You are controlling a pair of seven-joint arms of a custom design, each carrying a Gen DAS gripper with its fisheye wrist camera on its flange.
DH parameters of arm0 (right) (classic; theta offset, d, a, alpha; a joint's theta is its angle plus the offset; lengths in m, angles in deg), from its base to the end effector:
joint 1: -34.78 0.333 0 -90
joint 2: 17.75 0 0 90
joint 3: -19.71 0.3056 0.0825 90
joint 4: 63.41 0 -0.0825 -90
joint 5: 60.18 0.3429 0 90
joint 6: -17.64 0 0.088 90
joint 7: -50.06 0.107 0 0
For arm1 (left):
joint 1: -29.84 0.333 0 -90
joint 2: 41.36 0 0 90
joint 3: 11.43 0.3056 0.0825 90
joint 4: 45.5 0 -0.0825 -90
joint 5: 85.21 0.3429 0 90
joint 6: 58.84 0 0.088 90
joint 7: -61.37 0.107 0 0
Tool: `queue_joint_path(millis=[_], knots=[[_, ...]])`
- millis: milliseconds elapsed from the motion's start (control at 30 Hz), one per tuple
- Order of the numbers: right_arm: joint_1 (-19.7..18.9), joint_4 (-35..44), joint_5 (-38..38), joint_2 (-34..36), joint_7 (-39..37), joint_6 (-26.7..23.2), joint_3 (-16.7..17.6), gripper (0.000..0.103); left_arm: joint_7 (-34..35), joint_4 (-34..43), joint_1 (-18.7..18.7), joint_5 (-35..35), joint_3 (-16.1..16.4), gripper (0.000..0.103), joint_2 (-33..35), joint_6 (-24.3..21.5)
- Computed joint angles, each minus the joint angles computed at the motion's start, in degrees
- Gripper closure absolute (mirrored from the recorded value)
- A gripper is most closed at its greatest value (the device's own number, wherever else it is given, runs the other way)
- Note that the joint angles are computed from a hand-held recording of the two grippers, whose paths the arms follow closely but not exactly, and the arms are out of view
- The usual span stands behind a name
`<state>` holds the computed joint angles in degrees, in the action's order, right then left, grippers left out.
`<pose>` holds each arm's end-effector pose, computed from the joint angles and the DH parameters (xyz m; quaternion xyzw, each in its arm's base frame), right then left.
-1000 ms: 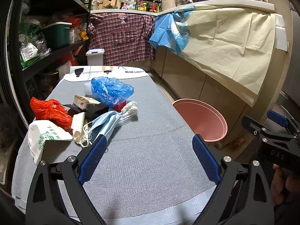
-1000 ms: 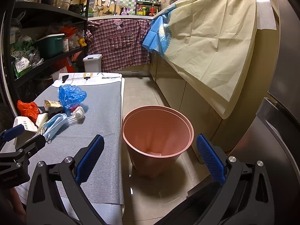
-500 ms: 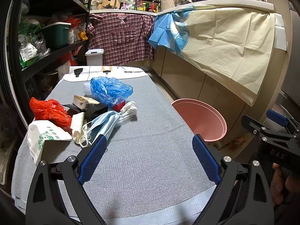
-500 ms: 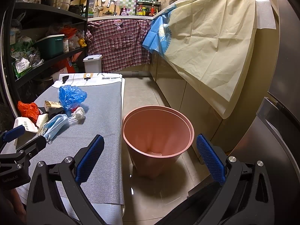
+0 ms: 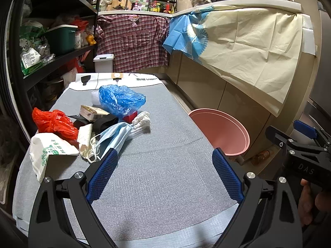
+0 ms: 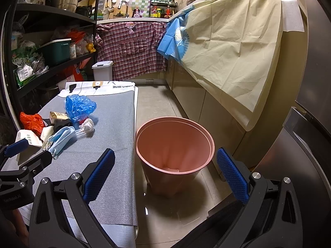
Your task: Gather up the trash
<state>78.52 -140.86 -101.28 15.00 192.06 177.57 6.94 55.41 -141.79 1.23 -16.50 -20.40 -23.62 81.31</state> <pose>0.5752 0.4323 0.4951 -0.7025 0.5197 -0.3162 0.3694 0.5183 -0.3829 0.4800 -0.6943 0.5416 -0.3409 0.3293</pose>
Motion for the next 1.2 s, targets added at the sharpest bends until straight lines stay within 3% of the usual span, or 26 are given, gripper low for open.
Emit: queue_joint_path(millis=[500, 767, 867, 1100, 1167, 1200], knots=[[0.1, -0.21, -0.09, -0.09, 0.23, 0.2, -0.16, 0.006, -0.23, -0.05, -0.07, 0.19, 0.05, 0.014, -0.01, -0.11], [0.08, -0.11, -0.01, 0.01, 0.24, 0.31, -0.12, 0.006, -0.34, 1.16, -0.89, -0.32, 0.03, 0.014, 0.38, -2.67], [0.1, -0.07, 0.18, 0.04, 0.53, 0.75, -0.12, 0.007, -0.27, 1.42, -1.36, -0.79, -0.06, 0.024, 0.26, -5.83], [0.73, 2.59, 0.83, 1.77, -0.28, 2.55, 0.16, 0.021, -2.61, -0.06, -1.03, -1.46, -0.23, 0.036, -1.24, -11.6], [-0.58, 4.87, 4.09, 3.4, -3.77, 2.72, 2.27, 0.039, -3.11, -0.29, -0.85, -2.4, -0.52, 0.04, -1.51, -14.45], [-1.57, 6.93, 6.82, 4.71, -6.61, 2.13, 4.04, 0.043, -3.43, -0.65, -0.7, -2.81, -0.64, 0.042, -1.71, -15.52]])
